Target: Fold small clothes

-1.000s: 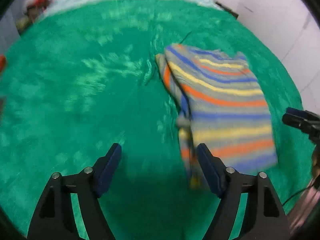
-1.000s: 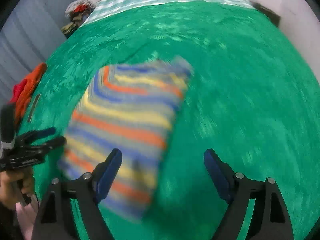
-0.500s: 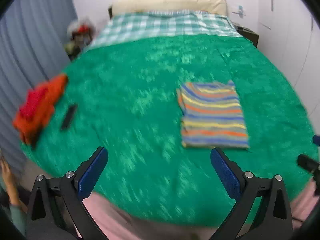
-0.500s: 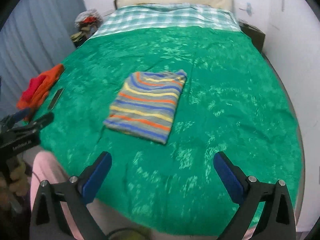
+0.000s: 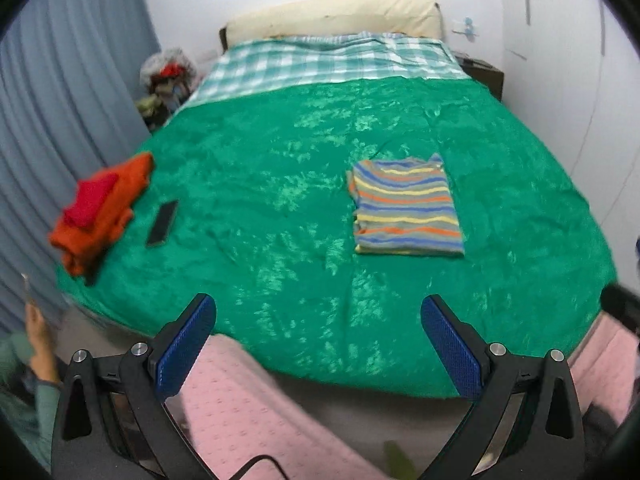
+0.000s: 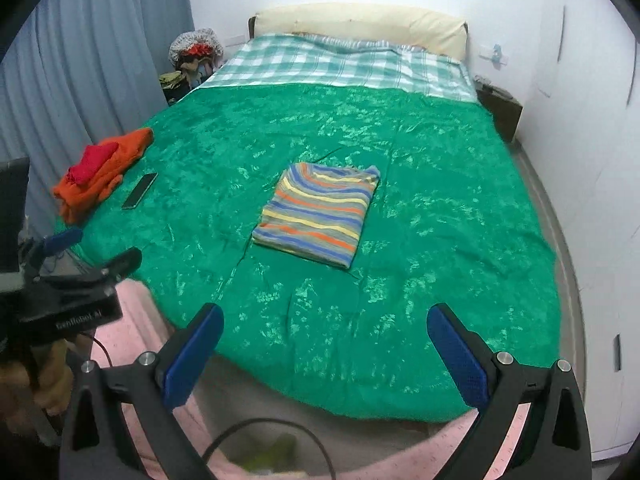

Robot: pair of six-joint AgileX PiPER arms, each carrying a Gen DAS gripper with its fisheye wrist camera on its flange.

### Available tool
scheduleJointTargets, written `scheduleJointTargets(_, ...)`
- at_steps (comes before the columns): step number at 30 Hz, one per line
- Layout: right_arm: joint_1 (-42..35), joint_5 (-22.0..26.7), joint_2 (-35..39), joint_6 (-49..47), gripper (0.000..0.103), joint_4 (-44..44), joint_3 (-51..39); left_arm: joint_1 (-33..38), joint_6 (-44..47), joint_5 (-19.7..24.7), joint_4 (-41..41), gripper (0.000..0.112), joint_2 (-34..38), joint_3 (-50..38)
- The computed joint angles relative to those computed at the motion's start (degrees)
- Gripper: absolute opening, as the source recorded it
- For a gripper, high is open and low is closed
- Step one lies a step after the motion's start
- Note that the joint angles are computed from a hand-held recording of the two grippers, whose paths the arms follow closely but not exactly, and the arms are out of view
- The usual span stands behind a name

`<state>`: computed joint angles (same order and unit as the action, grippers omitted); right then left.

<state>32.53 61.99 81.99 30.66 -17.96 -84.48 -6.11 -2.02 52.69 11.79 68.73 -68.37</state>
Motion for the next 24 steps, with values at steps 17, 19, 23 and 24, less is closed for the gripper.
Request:
scheduleJointTargets(17, 4.3, 3.8, -2.6, 7.0, 0.101, -5.9, 2.1, -1.2, 0.4, 1.3, -1.6, 0.103, -3.7, 1.7)
scheduleJointTargets(19, 4.2, 3.8, -2.5, 7.2, 0.101, -6.1, 2.3, -1.9, -0.8, 1.4, -0.9, 0.103, -3.8, 1.9)
scheduleJointTargets(23, 3.5, 3.4, -2.4, 6.5, 0.101, -5.3, 2.6, -3.6, -2.6, 0.8, 1.2, 0.103, -4.3, 2.6)
scheduleJointTargets(24, 3.3, 3.3, -2.3, 6.3, 0.101, -5.1, 2.6, -4.1, -3.1, 0.7, 1.8, 0.103, -4.5, 2.7)
